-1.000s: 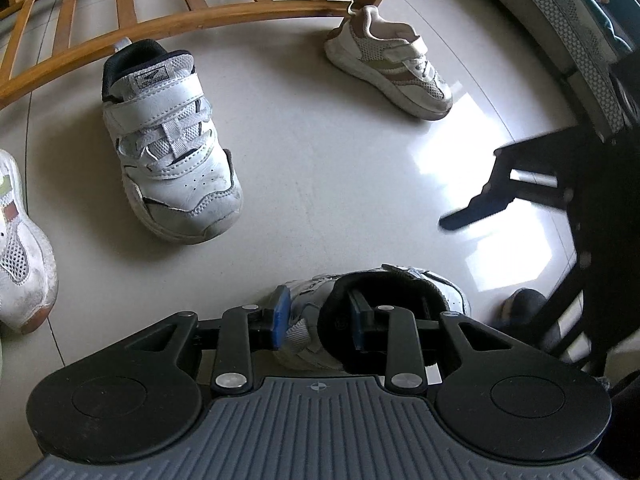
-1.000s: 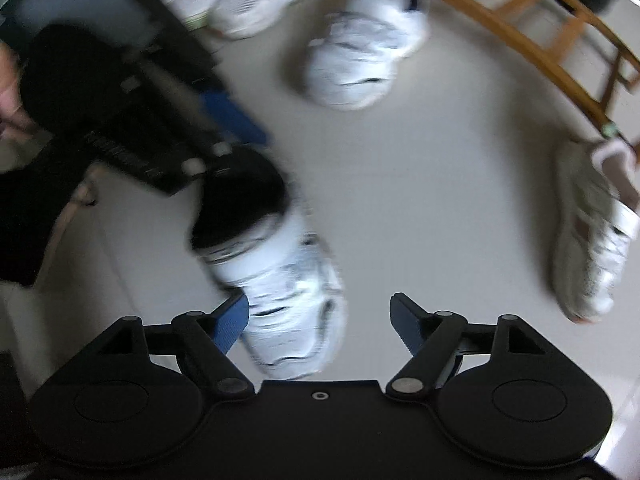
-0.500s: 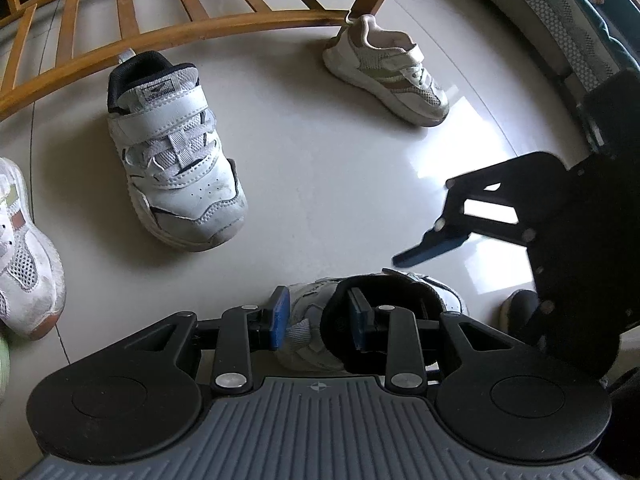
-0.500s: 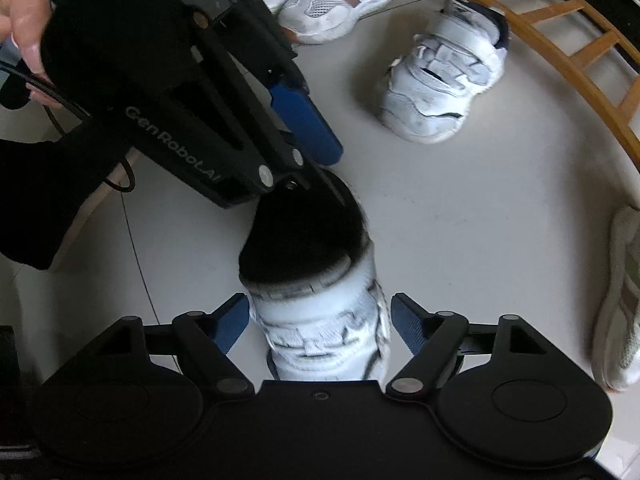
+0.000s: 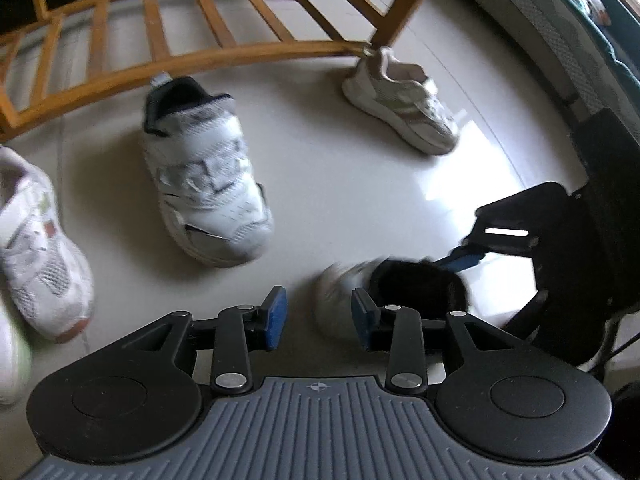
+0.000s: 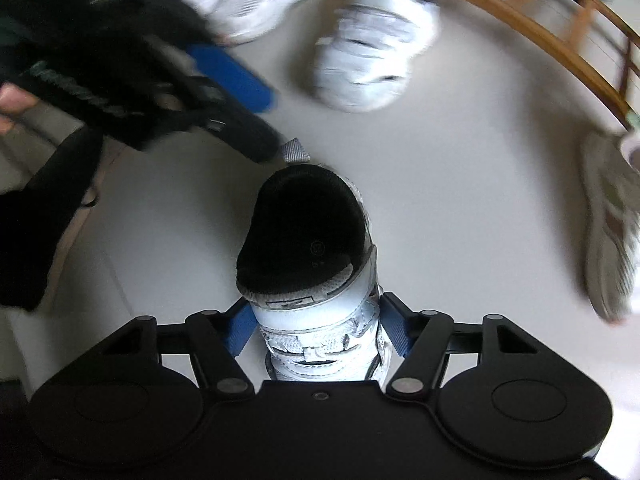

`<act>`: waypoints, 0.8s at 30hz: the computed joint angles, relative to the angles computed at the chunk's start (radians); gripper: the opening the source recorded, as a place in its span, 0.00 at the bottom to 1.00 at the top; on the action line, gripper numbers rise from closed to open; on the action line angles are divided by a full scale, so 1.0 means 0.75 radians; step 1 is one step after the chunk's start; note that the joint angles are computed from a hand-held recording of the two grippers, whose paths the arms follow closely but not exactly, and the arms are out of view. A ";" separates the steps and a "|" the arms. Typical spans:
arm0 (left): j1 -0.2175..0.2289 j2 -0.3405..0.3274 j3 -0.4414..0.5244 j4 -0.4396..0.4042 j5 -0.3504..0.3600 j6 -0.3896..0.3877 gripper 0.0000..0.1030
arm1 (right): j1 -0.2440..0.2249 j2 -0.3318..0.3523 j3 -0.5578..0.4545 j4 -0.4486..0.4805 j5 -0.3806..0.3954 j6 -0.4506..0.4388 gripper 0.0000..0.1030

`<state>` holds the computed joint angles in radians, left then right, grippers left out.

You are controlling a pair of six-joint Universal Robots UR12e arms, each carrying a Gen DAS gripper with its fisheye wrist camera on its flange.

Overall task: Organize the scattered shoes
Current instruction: 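Set the sneaker beside its matching black-lined sneaker with the right gripper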

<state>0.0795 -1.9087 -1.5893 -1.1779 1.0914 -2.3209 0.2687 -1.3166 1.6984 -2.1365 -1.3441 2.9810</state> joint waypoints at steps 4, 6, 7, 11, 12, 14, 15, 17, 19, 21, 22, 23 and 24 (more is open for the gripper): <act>0.003 -0.005 0.003 -0.001 0.010 -0.022 0.36 | -0.026 0.006 0.002 -0.049 -0.026 0.239 0.67; 0.005 -0.006 0.005 -0.007 0.015 -0.021 0.36 | -0.041 0.013 0.000 -0.082 -0.024 0.362 0.67; 0.004 -0.006 0.005 -0.011 0.021 -0.020 0.36 | -0.047 0.018 -0.001 -0.101 -0.022 0.405 0.67; 0.003 -0.008 0.007 -0.024 0.030 -0.012 0.36 | -0.065 0.042 -0.018 -0.173 -0.036 0.514 0.67; 0.003 -0.009 0.008 -0.027 0.030 -0.010 0.37 | -0.067 0.057 -0.032 -0.191 -0.041 0.533 0.67; 0.005 -0.012 0.011 -0.031 0.031 -0.012 0.37 | -0.069 0.083 -0.053 -0.217 -0.044 0.557 0.67; 0.005 -0.014 0.013 -0.033 0.031 -0.014 0.37 | -0.074 0.097 -0.066 -0.230 -0.041 0.574 0.67; 0.008 -0.017 0.016 -0.036 0.032 -0.018 0.37 | -0.080 0.117 -0.082 -0.264 -0.029 0.616 0.67; 0.010 -0.021 0.021 -0.040 0.036 -0.022 0.38 | -0.086 0.123 -0.097 -0.271 -0.021 0.645 0.67; 0.010 -0.023 0.023 -0.044 0.038 -0.022 0.38 | -0.085 0.143 -0.118 -0.292 -0.018 0.662 0.67; 0.011 -0.025 0.025 -0.049 0.038 -0.021 0.38 | -0.083 0.152 -0.127 -0.304 -0.021 0.670 0.67; 0.011 -0.025 0.026 -0.051 0.038 -0.020 0.38 | -0.082 0.161 -0.138 -0.316 -0.028 0.677 0.67; 0.012 -0.026 0.027 -0.055 0.038 -0.020 0.39 | -0.081 0.168 -0.147 -0.325 -0.035 0.683 0.67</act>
<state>0.0886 -1.9281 -1.5691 -1.2190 1.1200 -2.3361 0.2080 -1.1909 1.5885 -2.3803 -1.3700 3.4935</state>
